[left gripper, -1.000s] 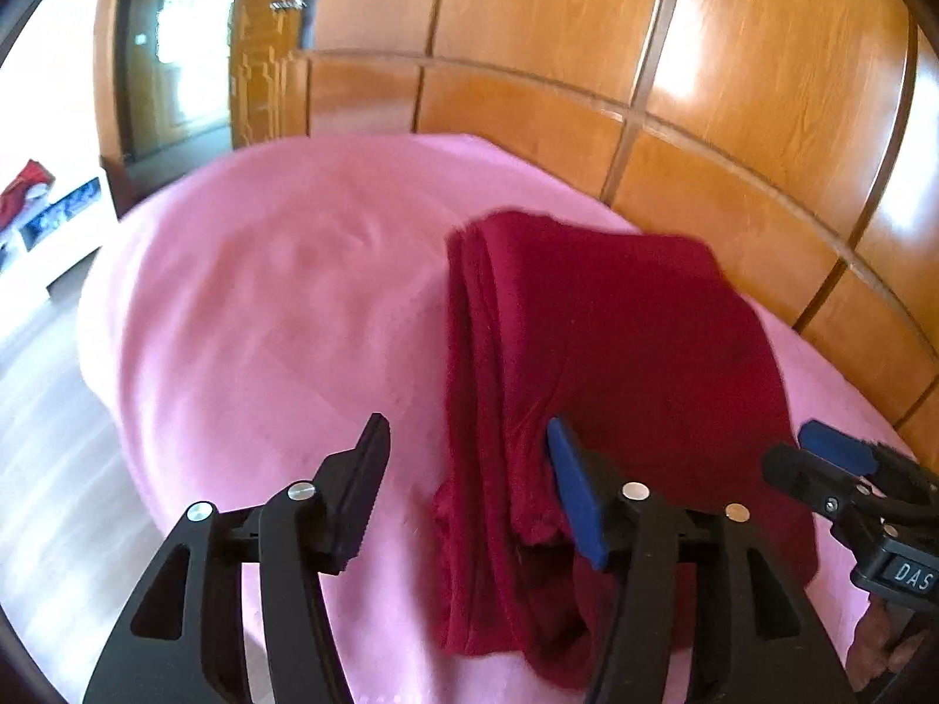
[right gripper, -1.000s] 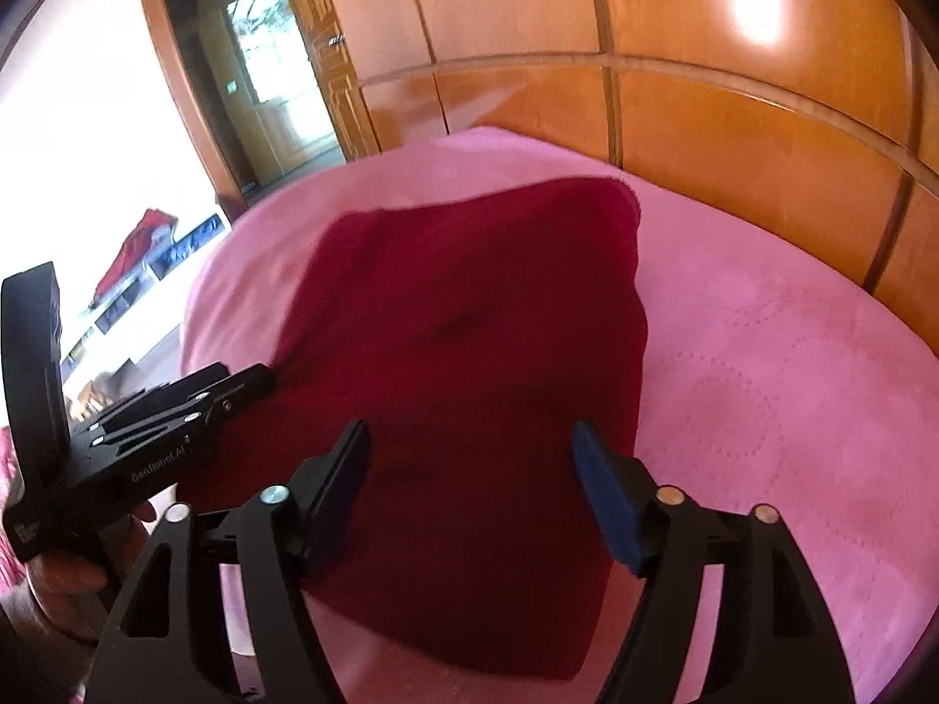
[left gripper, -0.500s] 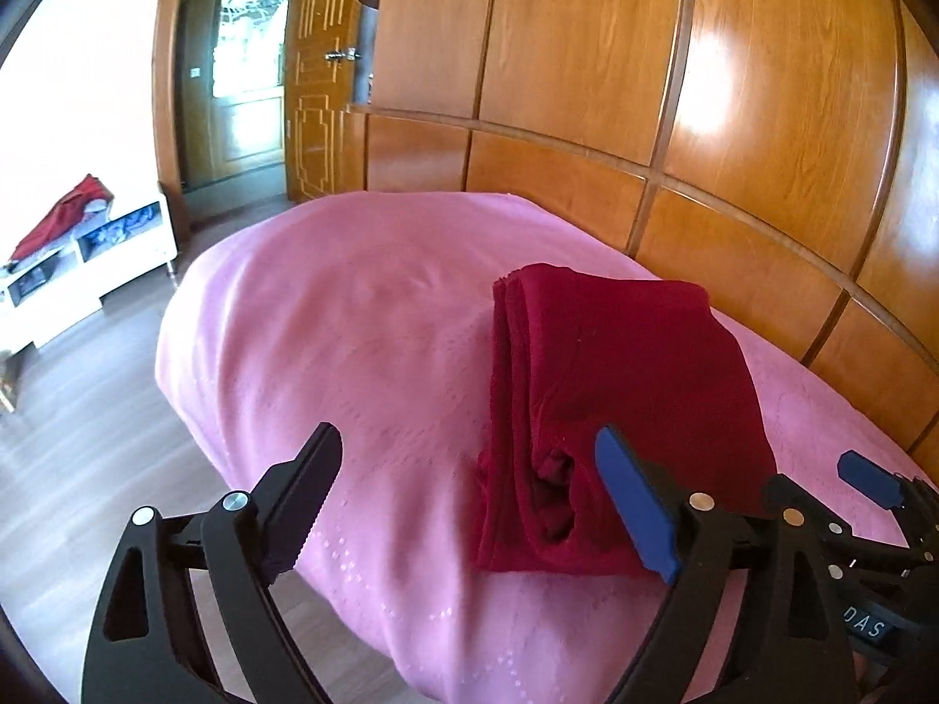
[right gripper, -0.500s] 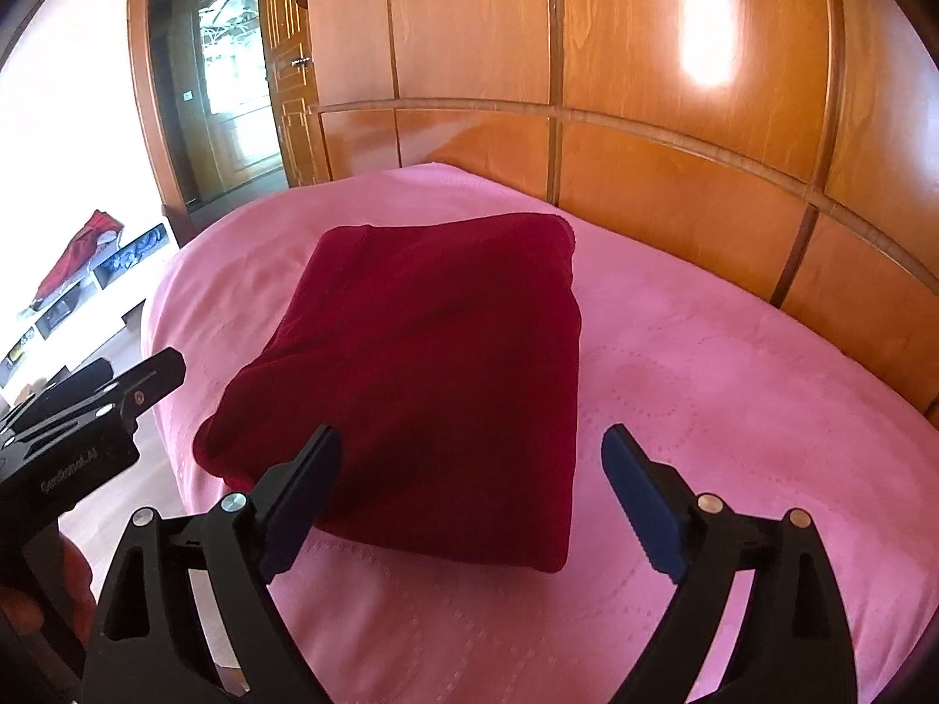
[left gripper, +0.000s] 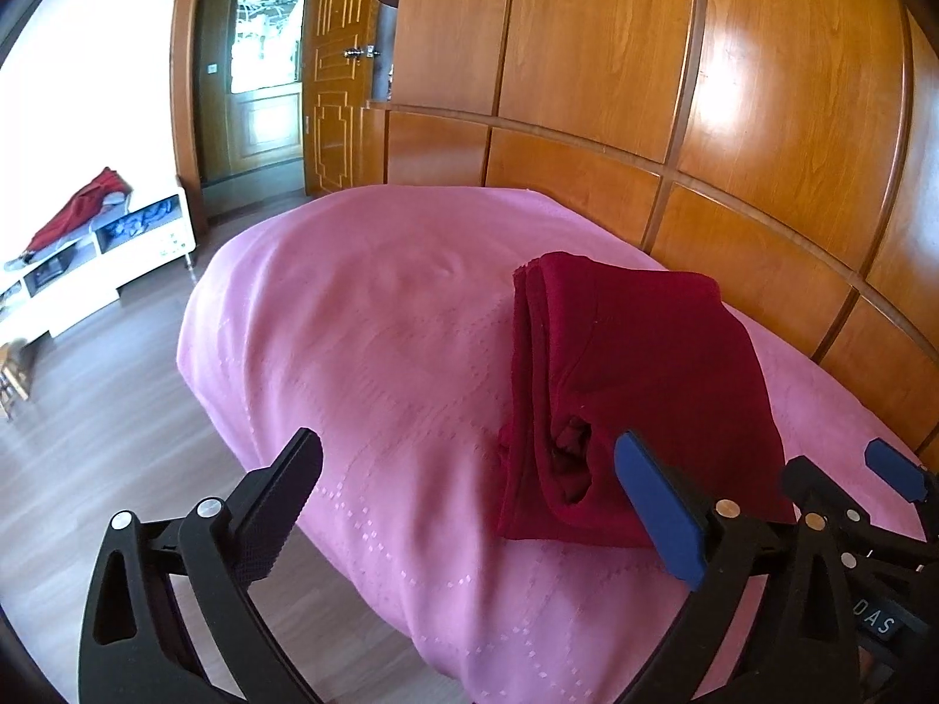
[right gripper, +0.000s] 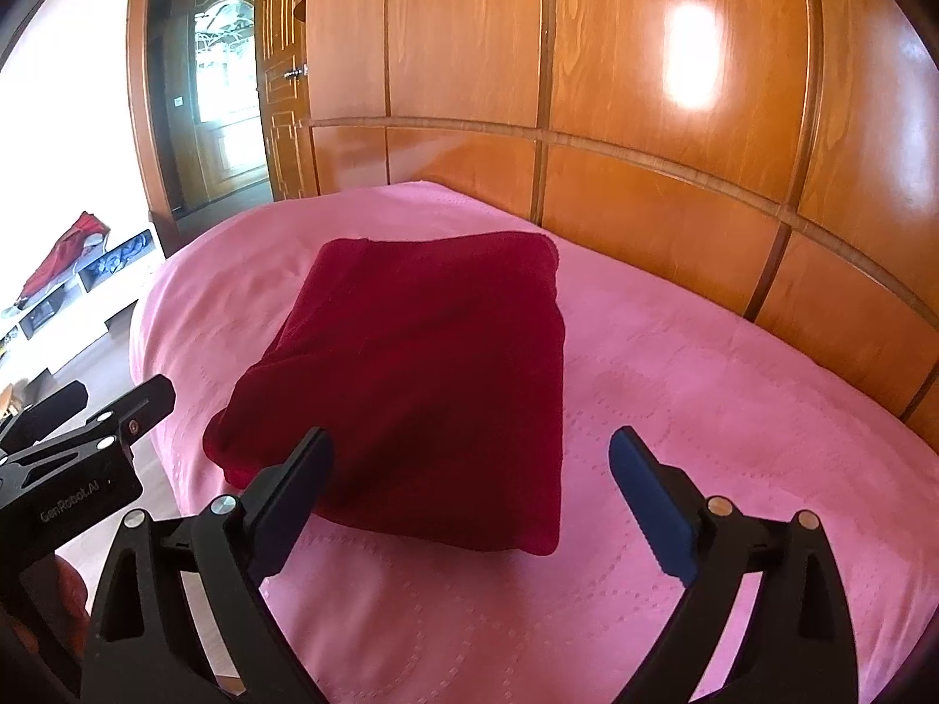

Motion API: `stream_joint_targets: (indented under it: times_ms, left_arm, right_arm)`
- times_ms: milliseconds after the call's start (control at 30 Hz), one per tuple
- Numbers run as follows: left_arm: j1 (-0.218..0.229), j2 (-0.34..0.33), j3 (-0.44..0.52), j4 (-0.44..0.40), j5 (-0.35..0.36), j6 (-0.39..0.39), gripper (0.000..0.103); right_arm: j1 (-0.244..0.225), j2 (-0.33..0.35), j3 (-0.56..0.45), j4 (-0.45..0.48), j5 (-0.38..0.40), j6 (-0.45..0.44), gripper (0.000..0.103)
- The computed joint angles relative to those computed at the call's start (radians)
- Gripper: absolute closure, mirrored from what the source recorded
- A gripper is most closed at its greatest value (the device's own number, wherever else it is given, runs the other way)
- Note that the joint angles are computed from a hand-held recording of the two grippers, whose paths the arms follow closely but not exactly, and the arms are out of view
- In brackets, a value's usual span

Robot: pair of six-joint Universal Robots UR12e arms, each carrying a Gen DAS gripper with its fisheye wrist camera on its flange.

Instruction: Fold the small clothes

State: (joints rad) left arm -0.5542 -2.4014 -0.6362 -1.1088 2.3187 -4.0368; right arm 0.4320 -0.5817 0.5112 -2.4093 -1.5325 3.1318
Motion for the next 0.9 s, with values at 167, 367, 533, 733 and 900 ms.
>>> stream_joint_targets:
  times_ms: [167, 367, 533, 733, 900]
  left_arm:
    - [-0.006, -0.009, 0.016, -0.01, 0.02, 0.011, 0.004]
    - [-0.009, -0.015, 0.028, -0.018, 0.022, 0.005, 0.004]
    - [-0.01, -0.022, 0.04, -0.029, 0.037, 0.009, 0.004]
    - [-0.01, -0.024, 0.043, -0.032, 0.037, 0.006, 0.004]
    - [-0.01, -0.025, 0.046, -0.041, 0.035, -0.006, 0.004]
  right_arm:
    - [0.001, 0.01, -0.021, 0.015, -0.017, 0.0, 0.005]
    - [0.001, 0.021, -0.045, 0.033, -0.032, 0.003, 0.003]
    - [0.0, 0.017, -0.033, 0.015, -0.025, 0.007, 0.003]
    - [-0.002, 0.02, -0.039, 0.021, -0.013, 0.009, 0.003]
    - [-0.002, 0.015, -0.028, 0.024, -0.006, -0.009, 0.003]
